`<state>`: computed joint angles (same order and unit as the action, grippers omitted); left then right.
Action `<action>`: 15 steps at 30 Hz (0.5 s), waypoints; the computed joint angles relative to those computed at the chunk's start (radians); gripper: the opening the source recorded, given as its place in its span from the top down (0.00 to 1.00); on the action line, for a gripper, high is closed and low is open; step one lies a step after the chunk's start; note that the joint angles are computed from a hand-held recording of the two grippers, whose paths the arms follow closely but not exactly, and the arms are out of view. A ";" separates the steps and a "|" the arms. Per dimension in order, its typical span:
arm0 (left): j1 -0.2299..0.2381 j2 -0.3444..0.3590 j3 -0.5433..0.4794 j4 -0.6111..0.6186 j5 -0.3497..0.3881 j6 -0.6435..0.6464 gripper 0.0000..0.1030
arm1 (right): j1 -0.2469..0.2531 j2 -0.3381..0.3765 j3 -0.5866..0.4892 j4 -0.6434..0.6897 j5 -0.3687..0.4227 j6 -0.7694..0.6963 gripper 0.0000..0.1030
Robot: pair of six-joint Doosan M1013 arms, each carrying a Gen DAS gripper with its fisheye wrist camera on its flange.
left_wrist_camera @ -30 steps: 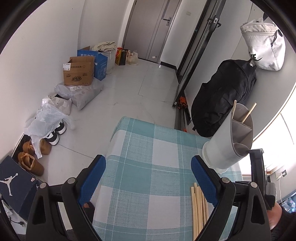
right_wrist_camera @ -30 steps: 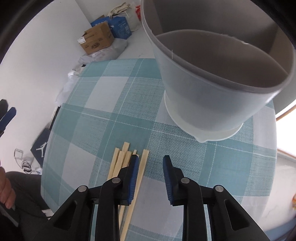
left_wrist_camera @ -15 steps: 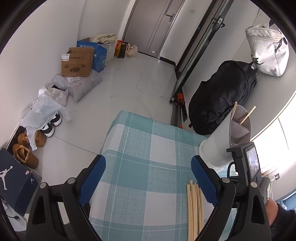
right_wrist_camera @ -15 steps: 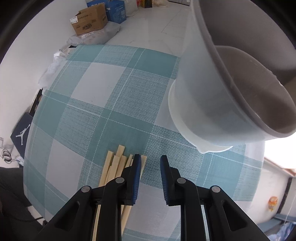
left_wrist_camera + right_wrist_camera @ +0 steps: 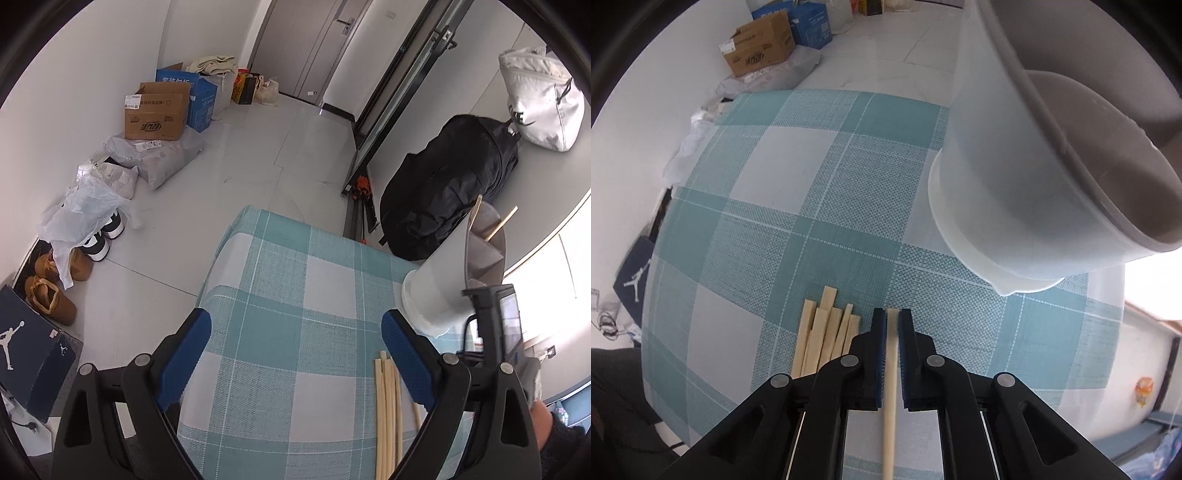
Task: Organize utensils
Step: 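Close the right gripper on another wooden chopstick, then lift the chopstick with the right gripper and carry it toward the holder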
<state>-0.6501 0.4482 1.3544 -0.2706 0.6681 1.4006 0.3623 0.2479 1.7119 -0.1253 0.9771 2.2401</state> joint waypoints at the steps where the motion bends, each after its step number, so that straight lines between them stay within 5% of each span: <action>1: -0.003 0.004 -0.003 0.010 0.010 0.002 0.12 | -0.001 -0.016 0.013 -0.009 -0.034 0.017 0.95; 10: -0.045 0.047 -0.052 0.067 0.169 0.073 0.12 | 0.030 -0.197 0.189 -0.336 -0.409 0.428 0.95; 15: -0.074 0.084 -0.092 0.121 0.273 0.057 0.12 | 0.048 -0.268 0.263 -0.668 -0.501 0.801 0.95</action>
<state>-0.7246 0.5318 1.2626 -0.1491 0.9411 1.4574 0.4103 -0.0205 1.9747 -0.7935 0.4758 3.0407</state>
